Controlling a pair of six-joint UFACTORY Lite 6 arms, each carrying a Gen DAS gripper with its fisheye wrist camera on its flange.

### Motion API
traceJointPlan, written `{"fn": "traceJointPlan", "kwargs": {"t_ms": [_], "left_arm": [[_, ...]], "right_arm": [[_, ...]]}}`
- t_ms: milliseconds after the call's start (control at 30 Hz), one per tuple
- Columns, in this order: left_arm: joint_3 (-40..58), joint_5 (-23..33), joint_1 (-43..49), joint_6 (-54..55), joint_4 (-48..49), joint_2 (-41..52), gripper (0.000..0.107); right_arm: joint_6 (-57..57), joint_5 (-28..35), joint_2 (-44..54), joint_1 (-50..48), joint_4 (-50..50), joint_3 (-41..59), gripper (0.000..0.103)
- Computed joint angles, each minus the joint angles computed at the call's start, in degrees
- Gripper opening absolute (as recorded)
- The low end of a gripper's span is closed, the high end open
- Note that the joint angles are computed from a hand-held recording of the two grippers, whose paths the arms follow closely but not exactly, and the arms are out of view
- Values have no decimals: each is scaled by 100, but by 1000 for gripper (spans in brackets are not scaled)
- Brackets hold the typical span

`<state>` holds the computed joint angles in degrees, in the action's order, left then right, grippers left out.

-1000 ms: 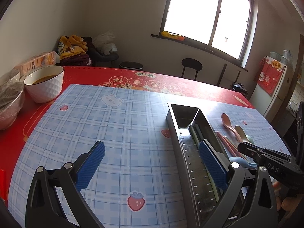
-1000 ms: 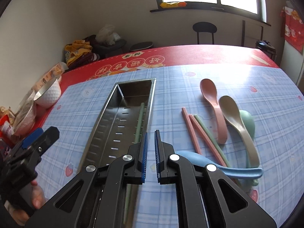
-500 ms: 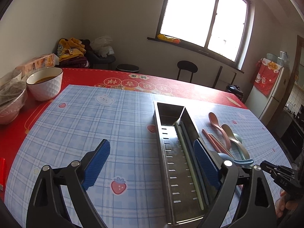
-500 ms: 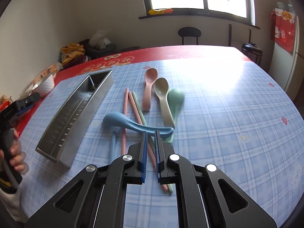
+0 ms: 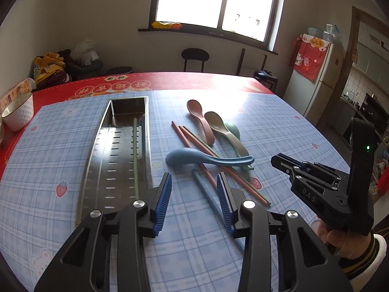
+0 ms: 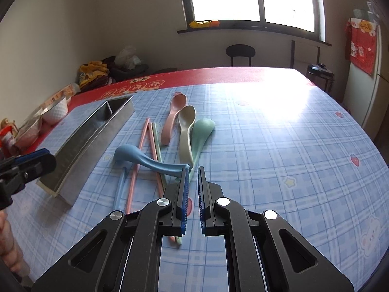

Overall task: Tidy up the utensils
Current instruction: 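Lower the left gripper onto another blue chopstick and close it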

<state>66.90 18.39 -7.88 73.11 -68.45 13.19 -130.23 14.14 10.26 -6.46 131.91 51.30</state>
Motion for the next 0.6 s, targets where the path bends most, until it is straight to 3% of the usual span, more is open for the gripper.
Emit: {"fn": "traceJointPlan", "kwargs": {"t_ms": [300, 600], "left_arm": [[372, -243, -696, -2357, 2149, 831, 18], [852, -111, -810, -3506, 3152, 1412, 15]], "right_arm": [[1423, 525, 133, -396, -1328, 35, 8], [1879, 724, 278, -466, -1816, 143, 8]]}}
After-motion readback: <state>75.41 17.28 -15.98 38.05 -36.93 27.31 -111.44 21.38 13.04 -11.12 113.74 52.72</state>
